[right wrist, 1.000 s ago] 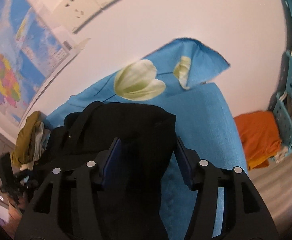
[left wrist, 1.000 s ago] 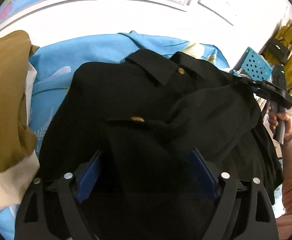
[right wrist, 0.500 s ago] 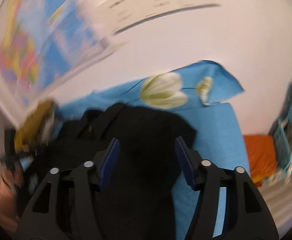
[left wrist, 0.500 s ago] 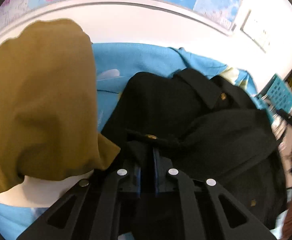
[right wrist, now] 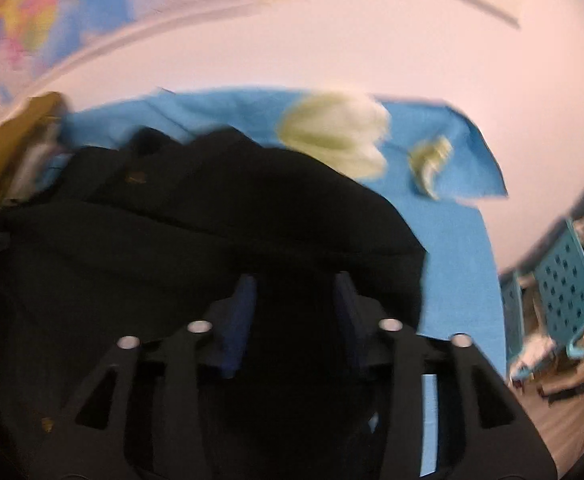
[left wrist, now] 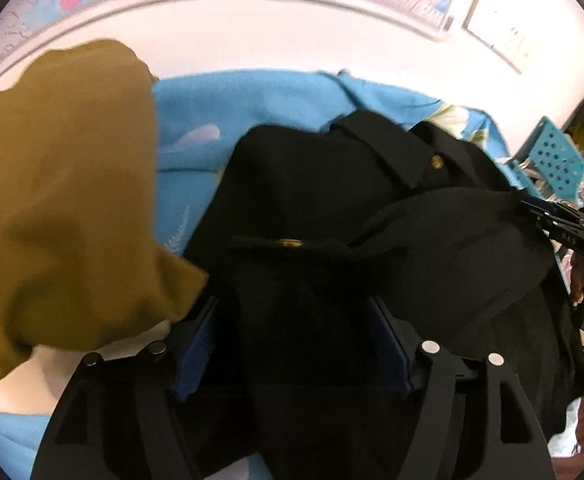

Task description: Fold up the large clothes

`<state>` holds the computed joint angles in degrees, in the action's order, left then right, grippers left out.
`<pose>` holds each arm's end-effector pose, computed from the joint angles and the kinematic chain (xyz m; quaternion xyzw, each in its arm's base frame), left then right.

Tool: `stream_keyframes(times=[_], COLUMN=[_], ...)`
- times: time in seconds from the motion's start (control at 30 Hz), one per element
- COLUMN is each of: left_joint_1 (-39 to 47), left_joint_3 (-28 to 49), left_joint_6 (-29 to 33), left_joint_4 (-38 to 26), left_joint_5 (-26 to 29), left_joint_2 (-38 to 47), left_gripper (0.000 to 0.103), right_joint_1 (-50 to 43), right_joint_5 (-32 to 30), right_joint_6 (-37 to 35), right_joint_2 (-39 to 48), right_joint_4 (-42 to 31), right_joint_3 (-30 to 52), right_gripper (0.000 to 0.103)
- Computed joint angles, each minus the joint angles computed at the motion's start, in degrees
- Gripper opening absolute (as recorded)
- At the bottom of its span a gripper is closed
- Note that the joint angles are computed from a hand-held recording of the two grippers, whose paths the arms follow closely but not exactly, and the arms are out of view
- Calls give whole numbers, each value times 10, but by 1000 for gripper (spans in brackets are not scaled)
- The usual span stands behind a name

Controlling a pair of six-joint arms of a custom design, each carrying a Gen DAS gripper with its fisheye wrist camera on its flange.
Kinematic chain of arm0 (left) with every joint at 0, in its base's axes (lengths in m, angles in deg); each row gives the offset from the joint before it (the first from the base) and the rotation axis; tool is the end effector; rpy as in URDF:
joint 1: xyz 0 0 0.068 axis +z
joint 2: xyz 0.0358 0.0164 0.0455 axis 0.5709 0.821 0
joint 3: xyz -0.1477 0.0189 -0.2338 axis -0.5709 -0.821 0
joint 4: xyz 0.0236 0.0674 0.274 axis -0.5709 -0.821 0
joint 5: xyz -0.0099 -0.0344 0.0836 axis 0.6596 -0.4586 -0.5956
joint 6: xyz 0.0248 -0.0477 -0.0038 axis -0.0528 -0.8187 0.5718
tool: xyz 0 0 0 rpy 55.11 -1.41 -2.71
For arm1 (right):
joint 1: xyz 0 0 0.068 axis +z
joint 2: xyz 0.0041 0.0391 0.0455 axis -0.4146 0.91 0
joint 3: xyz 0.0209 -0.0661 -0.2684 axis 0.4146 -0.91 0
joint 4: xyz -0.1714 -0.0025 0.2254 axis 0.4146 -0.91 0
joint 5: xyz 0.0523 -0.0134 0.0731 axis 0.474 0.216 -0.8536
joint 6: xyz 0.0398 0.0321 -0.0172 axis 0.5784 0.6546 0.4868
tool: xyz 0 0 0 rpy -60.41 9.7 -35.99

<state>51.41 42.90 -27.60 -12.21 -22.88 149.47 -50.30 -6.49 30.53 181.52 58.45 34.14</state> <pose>0.3179 0.0810 0.2249 0.0744 0.9574 -0.1075 0.2576 0.3185 -0.1358 0.1873 -0.1494 0.9232 0.0550 0.3497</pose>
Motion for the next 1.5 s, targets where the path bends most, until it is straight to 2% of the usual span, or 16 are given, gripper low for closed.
stream_keyframes(times=[0.1,0.2,0.43,0.5,0.57,0.7,0.87,0.93,0.97,1.0,1.07,1.23,1.3,1.37,1.43,1.5], left_joint_1=[36,79,212,248,284,355,414,429,433,437,444,503,503,495,480,466], left_joint_3=[-15,-31,-61,-70,-75,-91,-81,-83,-78,-68,-54,49,71,72,56,48], left_joint_6=[27,62,152,183,219,305,382,411,425,434,435,557,586,602,601,590], left_joint_4=[-13,-25,-57,-65,-75,-84,-134,-153,-168,-187,-206,-393,-439,-461,-454,-446], left_joint_5=[43,63,78,75,77,59,84,98,106,115,130,215,220,220,205,200], left_joint_2=[-45,-89,-149,-151,-145,-131,-72,-60,-52,-40,-38,-42,-53,-72,-100,-108], left_gripper=[77,78,82,82,82,84,84,67,38,16,12,12,13,16,19,36], right_joint_1=[51,134,323,358,356,311,278,281,287,293,313,409,451,498,539,562], right_joint_5=[-34,-45,-5,49,74,70,33,22,17,12,-18,-88,-118,-142,-132,-126], right_joint_6=[-37,-46,-2,17,33,55,43,43,44,45,41,30,32,49,78,106], right_joint_2=[-85,-115,-52,-30,1,13,-55,-89,-105,-115,-142,-208,-232,-245,-266,-257], right_joint_4=[-23,-48,-21,9,3,6,-30,-40,-46,-53,-77,-118,-133,-125,-95,-76], right_joint_3=[-49,-66,-60,-63,-49,-42,-68,-84,-93,-97,-110,-141,-153,-169,-193,-201], right_gripper=[50,53,52,52,52,57,59,63,63,63,63,65,71,74,74,74])
